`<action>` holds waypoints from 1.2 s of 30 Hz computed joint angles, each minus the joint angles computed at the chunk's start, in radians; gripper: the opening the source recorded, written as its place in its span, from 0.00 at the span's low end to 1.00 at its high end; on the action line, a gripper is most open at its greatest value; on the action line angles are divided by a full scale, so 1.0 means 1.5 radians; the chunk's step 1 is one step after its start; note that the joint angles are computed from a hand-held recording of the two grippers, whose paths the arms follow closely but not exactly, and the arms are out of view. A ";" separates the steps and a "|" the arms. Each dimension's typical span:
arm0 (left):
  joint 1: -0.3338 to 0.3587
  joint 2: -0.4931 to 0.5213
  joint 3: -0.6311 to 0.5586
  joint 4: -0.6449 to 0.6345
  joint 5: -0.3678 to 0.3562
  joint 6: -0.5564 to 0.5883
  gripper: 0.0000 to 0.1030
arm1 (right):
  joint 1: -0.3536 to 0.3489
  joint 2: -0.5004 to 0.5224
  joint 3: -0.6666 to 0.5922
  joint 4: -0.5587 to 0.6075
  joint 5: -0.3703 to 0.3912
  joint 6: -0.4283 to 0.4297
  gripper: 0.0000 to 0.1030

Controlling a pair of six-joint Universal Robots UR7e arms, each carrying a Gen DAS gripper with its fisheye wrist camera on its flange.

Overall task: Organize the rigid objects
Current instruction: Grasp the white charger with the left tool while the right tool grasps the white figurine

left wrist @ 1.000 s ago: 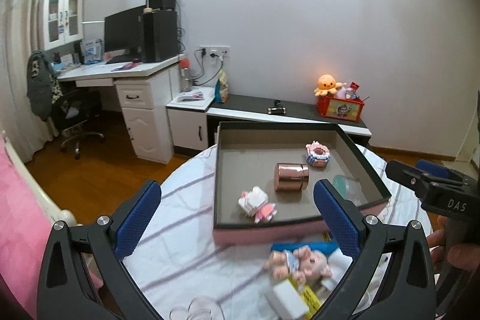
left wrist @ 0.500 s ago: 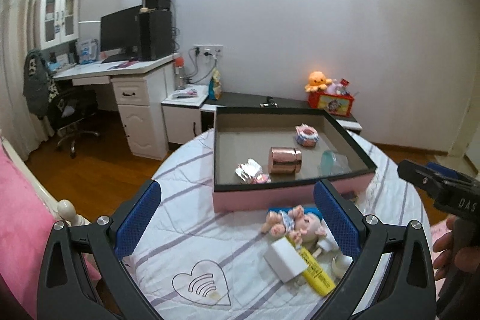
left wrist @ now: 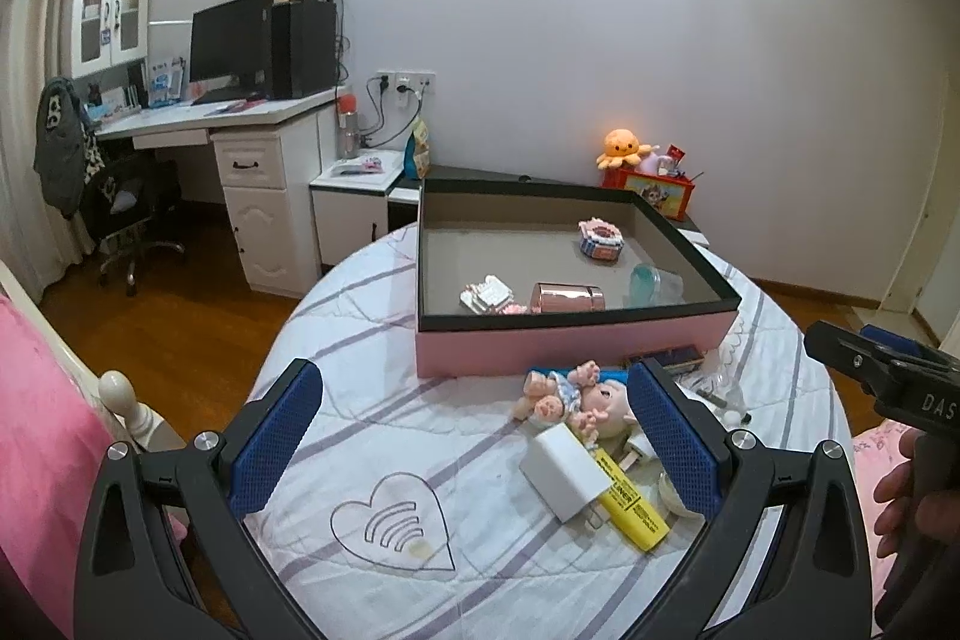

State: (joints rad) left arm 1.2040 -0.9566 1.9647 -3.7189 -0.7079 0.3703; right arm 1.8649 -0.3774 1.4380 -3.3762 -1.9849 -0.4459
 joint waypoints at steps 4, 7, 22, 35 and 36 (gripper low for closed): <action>0.002 0.005 0.001 0.012 0.004 -0.006 1.00 | -0.005 -0.004 0.009 0.000 -0.003 0.000 1.00; 0.005 0.005 0.003 0.027 0.001 -0.016 1.00 | -0.009 -0.007 0.018 0.003 -0.010 0.003 1.00; 0.021 0.031 -0.007 0.114 -0.010 -0.072 1.00 | -0.029 0.000 0.007 0.062 -0.016 0.008 1.00; 0.080 0.046 -0.055 0.230 -0.078 -0.157 0.68 | -0.048 0.026 -0.045 0.141 -0.007 0.025 1.00; 0.082 0.047 -0.057 0.234 -0.075 -0.152 0.65 | -0.049 0.026 -0.048 0.145 -0.002 0.028 1.00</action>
State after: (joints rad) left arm 1.3269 -0.8868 1.8790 -3.3685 -0.8200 0.1417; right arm 1.7909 -0.3379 1.3663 -3.1586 -1.9879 -0.4042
